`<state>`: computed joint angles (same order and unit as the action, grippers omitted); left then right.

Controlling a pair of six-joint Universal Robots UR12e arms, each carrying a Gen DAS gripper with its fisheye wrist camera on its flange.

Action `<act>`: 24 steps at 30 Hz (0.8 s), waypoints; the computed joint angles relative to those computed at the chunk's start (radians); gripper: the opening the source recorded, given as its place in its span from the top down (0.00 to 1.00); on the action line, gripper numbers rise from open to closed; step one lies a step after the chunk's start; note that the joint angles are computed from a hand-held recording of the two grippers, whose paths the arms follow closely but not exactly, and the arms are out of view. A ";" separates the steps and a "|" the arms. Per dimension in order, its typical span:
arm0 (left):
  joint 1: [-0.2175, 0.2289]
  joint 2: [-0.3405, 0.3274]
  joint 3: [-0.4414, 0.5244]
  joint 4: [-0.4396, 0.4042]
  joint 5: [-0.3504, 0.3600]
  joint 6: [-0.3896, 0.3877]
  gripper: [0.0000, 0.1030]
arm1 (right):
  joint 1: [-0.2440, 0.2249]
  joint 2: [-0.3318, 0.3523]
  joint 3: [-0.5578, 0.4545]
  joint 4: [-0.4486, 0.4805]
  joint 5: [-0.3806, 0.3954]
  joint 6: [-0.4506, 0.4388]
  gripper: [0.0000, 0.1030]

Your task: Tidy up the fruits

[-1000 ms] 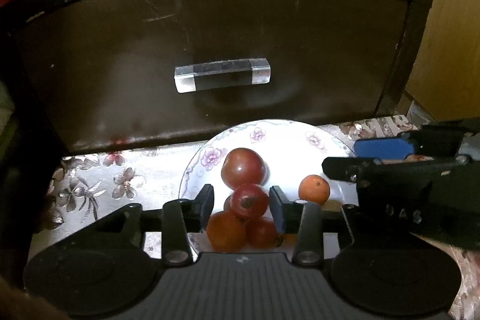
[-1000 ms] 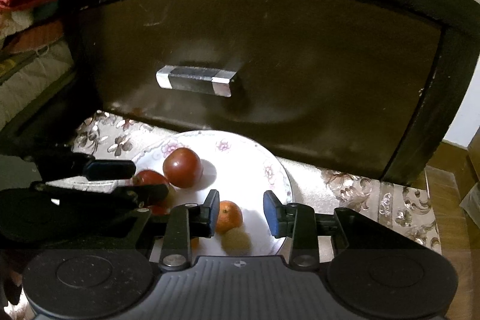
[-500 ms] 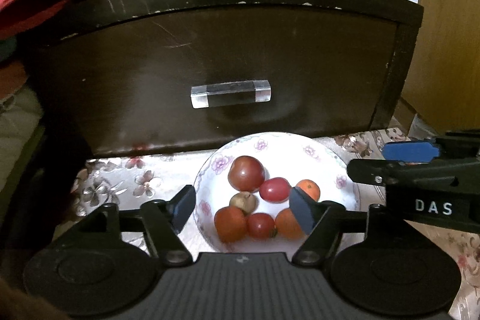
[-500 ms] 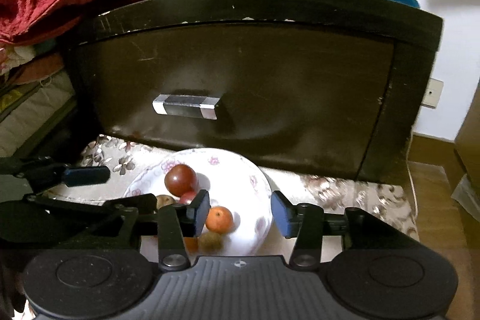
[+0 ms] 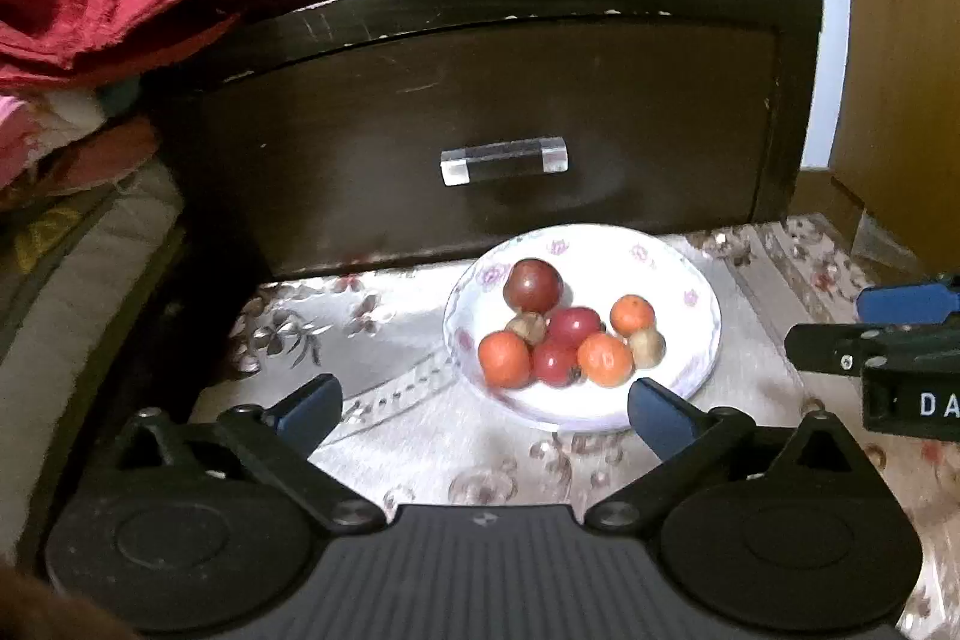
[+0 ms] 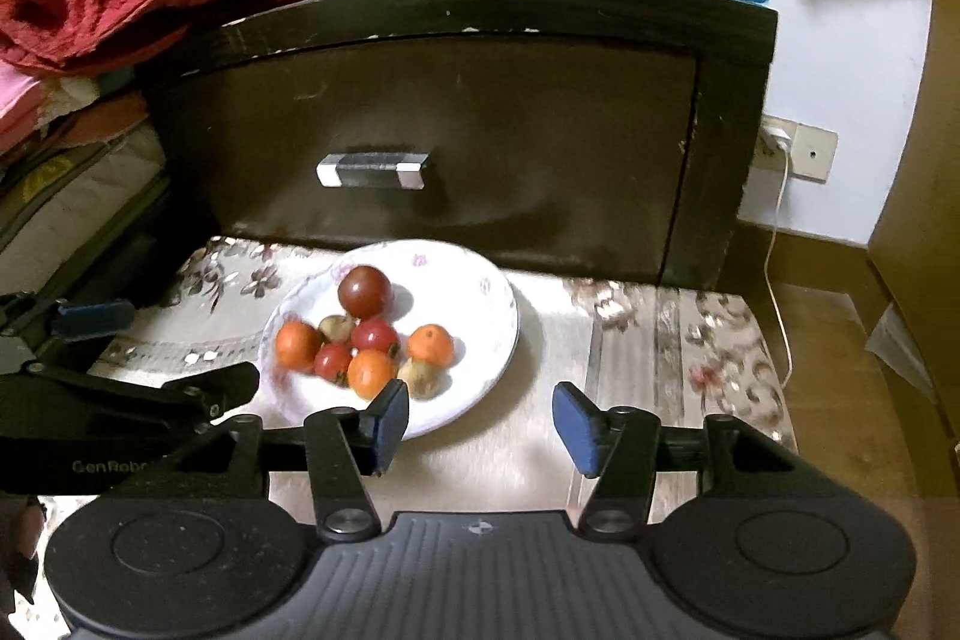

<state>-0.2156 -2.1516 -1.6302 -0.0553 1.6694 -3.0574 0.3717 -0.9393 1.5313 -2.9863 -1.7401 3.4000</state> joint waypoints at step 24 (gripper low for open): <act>-0.015 0.115 -0.168 0.030 0.014 -0.061 0.00 | 0.052 -0.093 0.142 -0.046 -0.018 0.015 0.47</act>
